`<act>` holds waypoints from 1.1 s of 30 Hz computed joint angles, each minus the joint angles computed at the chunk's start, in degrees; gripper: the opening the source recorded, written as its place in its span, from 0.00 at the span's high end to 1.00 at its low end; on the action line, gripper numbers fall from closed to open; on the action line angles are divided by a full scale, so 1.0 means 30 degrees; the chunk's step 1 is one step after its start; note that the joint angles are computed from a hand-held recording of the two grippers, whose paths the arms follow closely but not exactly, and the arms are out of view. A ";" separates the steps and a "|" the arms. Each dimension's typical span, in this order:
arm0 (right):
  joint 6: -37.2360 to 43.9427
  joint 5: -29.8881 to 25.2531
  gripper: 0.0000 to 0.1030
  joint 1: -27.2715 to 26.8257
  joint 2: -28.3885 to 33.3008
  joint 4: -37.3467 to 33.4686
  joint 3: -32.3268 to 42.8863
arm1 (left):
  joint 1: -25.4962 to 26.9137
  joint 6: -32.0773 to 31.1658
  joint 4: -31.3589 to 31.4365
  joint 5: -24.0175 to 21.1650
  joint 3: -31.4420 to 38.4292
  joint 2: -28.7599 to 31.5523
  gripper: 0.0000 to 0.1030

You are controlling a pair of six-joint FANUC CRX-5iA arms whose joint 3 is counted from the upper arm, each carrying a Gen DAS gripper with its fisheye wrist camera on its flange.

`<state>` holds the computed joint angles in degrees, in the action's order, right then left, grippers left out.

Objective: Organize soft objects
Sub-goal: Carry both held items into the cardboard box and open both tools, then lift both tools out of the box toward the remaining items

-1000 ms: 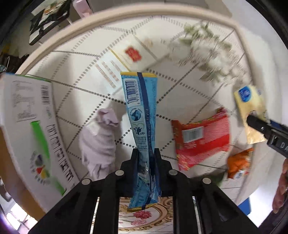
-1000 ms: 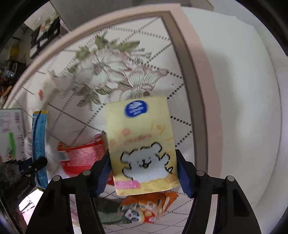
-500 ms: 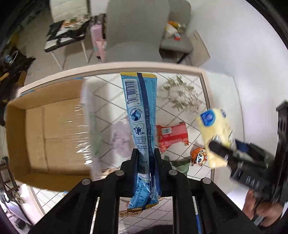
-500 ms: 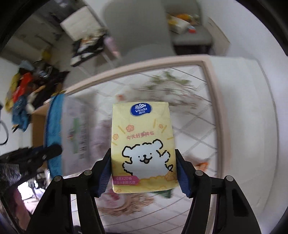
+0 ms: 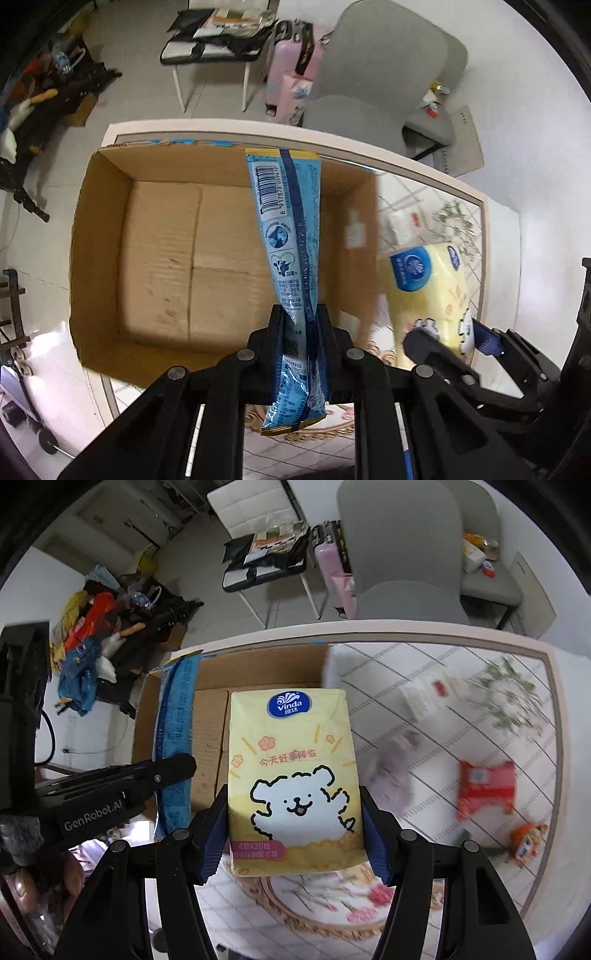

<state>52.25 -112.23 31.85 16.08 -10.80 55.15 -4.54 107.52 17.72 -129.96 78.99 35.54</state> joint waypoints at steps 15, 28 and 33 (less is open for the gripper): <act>-0.0925 0.2169 0.36 0.1543 0.3509 0.2882 -0.1658 | 0.1426 -0.3262 0.1277 0.2948 -0.7409 -0.0007 0.84; -0.1021 0.1692 0.27 0.1422 0.4007 0.2894 -0.0818 | 0.1370 -0.3643 -0.1041 0.1902 -0.5651 -0.0305 0.63; -0.1243 0.0464 0.27 0.1856 0.3829 0.3098 -0.0285 | 0.1905 -0.4663 -0.1830 0.1903 -0.6264 -0.1611 0.58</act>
<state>48.52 -110.84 37.42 27.57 -1.51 54.29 1.18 93.54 12.23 -124.25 60.20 30.71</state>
